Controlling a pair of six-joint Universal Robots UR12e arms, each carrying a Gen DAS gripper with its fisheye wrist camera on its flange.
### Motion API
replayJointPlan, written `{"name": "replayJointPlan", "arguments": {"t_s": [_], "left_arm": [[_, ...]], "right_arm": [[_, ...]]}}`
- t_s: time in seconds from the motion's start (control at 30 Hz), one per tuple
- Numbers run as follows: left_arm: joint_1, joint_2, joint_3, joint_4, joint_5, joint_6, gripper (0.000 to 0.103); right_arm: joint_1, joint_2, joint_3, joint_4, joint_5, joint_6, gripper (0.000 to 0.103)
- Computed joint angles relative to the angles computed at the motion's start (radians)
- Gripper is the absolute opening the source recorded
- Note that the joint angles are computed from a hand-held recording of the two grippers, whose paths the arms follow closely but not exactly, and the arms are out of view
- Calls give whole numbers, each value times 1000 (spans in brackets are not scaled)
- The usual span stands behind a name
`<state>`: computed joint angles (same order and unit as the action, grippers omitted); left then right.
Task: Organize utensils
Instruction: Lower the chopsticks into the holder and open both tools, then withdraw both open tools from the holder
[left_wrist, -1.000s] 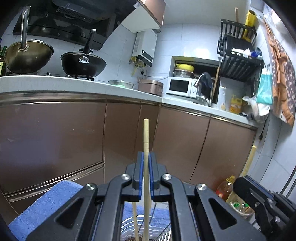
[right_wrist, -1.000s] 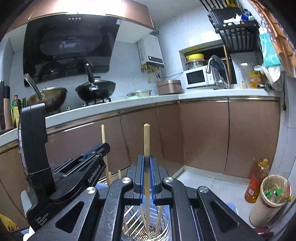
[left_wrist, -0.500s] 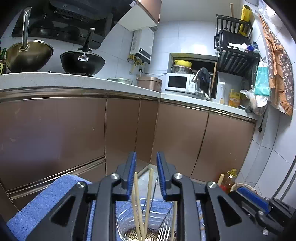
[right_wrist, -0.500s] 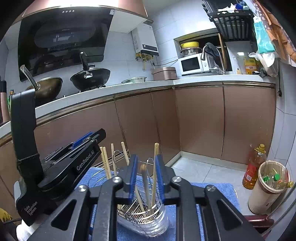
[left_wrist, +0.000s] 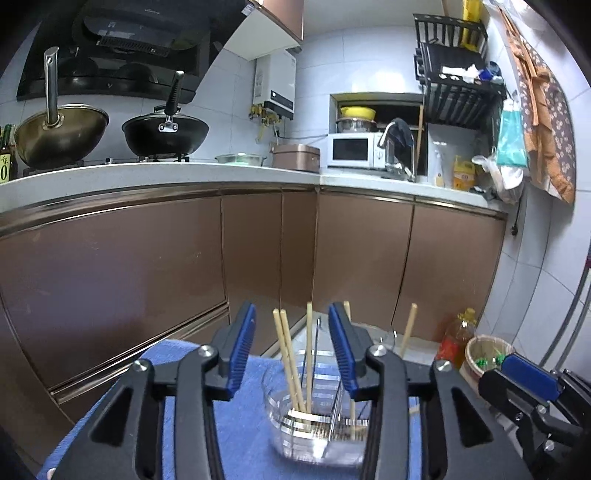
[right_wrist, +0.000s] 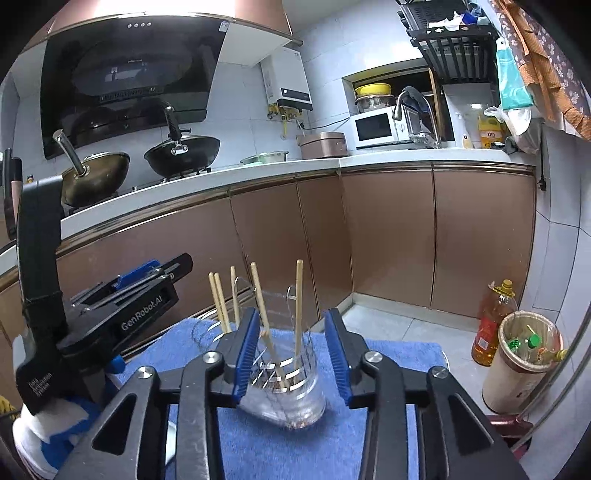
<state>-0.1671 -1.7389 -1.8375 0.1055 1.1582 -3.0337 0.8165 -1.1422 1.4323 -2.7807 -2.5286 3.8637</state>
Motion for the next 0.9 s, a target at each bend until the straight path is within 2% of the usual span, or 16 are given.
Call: {"name": "replayJointPlan", "arguments": {"t_s": [0.2, 0.37, 0.5, 0.73, 0.9], "left_arm": [[21, 65, -40, -85, -24, 73, 45], [40, 114, -75, -140, -34, 138, 48], [54, 146, -96, -178, -28, 174, 49], [82, 191, -138, -187, -8, 238, 50], [109, 221, -170, -182, -3, 267, 55]], "right_arm": [[26, -7, -3, 82, -5, 63, 47], [46, -13, -1, 129, -10, 110, 50], [64, -19, 3, 158, -27, 153, 60], [92, -30, 10, 229, -51, 266, 75], [108, -32, 8, 259, -58, 293, 84]]}}
